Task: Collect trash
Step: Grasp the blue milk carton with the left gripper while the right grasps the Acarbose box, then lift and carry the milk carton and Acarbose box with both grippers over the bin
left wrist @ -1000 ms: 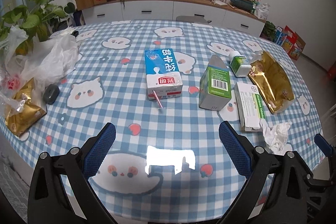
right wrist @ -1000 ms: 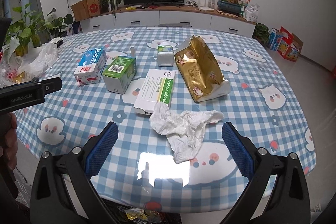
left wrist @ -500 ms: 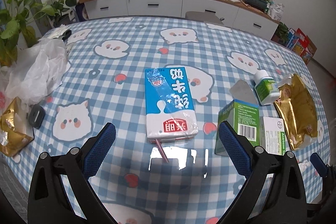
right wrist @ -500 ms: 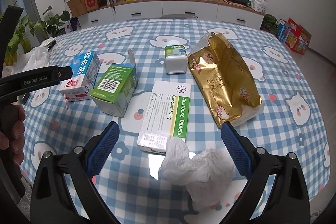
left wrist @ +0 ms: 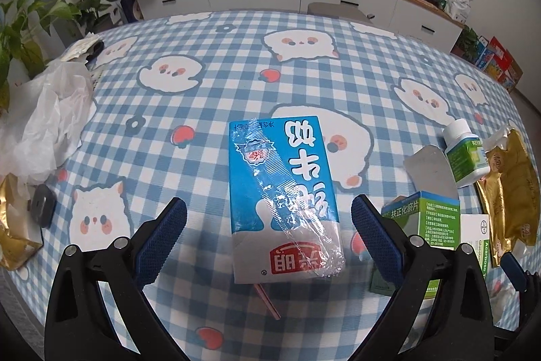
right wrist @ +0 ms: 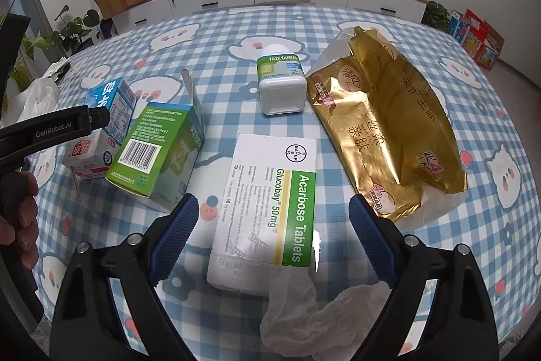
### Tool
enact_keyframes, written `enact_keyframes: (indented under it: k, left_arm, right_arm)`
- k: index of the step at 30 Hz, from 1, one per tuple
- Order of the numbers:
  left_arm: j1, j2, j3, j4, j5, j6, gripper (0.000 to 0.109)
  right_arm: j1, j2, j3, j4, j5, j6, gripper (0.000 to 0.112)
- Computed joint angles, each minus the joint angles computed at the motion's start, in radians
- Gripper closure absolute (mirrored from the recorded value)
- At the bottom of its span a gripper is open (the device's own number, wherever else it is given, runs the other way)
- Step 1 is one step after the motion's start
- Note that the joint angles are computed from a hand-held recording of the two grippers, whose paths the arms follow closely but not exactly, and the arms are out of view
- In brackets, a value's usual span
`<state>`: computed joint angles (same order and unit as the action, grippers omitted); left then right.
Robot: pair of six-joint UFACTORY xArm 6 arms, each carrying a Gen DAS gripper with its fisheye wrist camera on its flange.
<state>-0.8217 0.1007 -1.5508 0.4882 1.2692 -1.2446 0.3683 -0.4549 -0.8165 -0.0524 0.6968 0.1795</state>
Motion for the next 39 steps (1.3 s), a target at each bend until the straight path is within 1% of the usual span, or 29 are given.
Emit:
enact_keyframes:
  k: [3,6,9,11,13,15,18,24,39]
  left_arm:
    - [0.008,0.007,0.001,-0.007,-0.011,0.008,0.016]
    - [0.017,0.009,0.01,-0.02,-0.021,0.014,0.02]
    - [0.024,0.01,0.02,-0.037,-0.033,0.026,0.027]
    - [0.029,0.006,0.032,-0.051,-0.049,0.031,0.031]
    - [0.033,0.003,0.039,-0.064,-0.058,0.028,0.04]
    - [0.035,0.002,0.041,-0.072,-0.062,0.033,0.047]
    - [0.034,-0.002,0.046,-0.074,-0.068,0.032,0.047]
    - [0.027,-0.011,0.043,-0.06,-0.057,0.021,0.047]
    - [-0.036,-0.035,0.004,-0.018,0.013,0.009,0.047]
  right_arm:
    - [-0.003,0.016,-0.008,0.012,0.004,-0.003,0.032]
    - [0.005,0.028,-0.015,0.004,0.006,0.006,0.037]
    - [0.01,0.038,-0.02,0.0,0.014,0.011,0.042]
    - [0.013,0.044,-0.024,-0.003,0.017,0.016,0.048]
    - [0.016,0.047,-0.023,-0.01,0.018,0.02,0.051]
    - [0.015,0.046,-0.021,-0.01,0.013,0.02,0.052]
    - [0.008,0.042,-0.017,0.018,0.009,0.008,0.052]
    - [-0.008,0.029,-0.018,0.029,-0.011,0.015,0.052]
    - [-0.012,-0.041,-0.008,0.026,-0.046,0.028,0.052]
